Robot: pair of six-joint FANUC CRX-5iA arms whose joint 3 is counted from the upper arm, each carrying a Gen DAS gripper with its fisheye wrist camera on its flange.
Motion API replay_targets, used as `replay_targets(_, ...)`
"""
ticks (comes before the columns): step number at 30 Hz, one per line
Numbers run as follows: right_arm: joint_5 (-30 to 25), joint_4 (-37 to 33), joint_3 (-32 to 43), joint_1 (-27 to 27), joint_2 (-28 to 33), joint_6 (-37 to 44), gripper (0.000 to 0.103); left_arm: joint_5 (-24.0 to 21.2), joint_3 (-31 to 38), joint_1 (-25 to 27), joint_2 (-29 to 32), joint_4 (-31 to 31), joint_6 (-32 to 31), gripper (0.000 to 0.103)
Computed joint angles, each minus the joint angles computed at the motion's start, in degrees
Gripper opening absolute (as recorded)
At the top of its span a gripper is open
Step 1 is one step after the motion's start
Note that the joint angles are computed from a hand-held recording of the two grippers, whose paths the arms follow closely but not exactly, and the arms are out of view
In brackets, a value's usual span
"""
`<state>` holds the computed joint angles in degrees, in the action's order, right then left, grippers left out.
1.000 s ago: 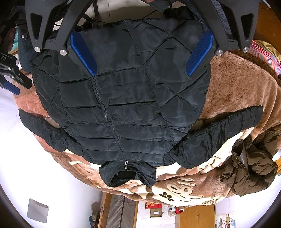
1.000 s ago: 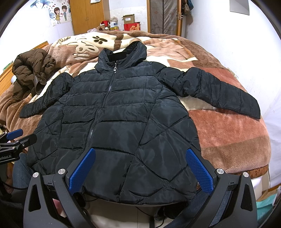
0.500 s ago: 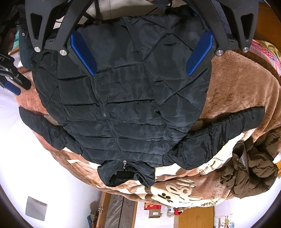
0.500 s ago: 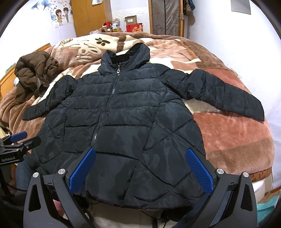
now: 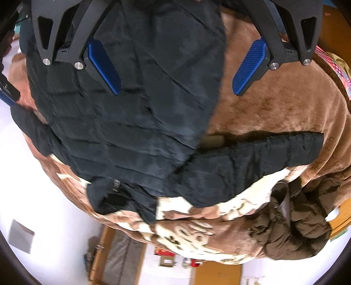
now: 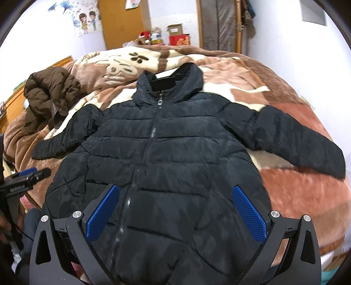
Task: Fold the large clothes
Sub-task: 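Grasp the black jacket's sleeve cuff with the left gripper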
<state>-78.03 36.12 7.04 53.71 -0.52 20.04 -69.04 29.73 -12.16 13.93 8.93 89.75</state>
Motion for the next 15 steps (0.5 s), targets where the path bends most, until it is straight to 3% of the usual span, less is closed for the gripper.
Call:
replay_targets(4,2.3,-1.8,3.5,-2.4,3.5,4.8,0.103,-0.3,3.6,1.7,2.9,-3.4,3.1,0.102)
replay_targets(9,4.1,-4.7,8.6,-5.2,8.4,10.4,0.103,0.3,5.3,5.8,6.2,-1.5,4.3,0.101)
replay_targets(15,4.9,-6.8,13.5,-7.8,13.2,14.5,0.103,-0.5,9.0,9.5,10.7,-3.2,9.1,0.092)
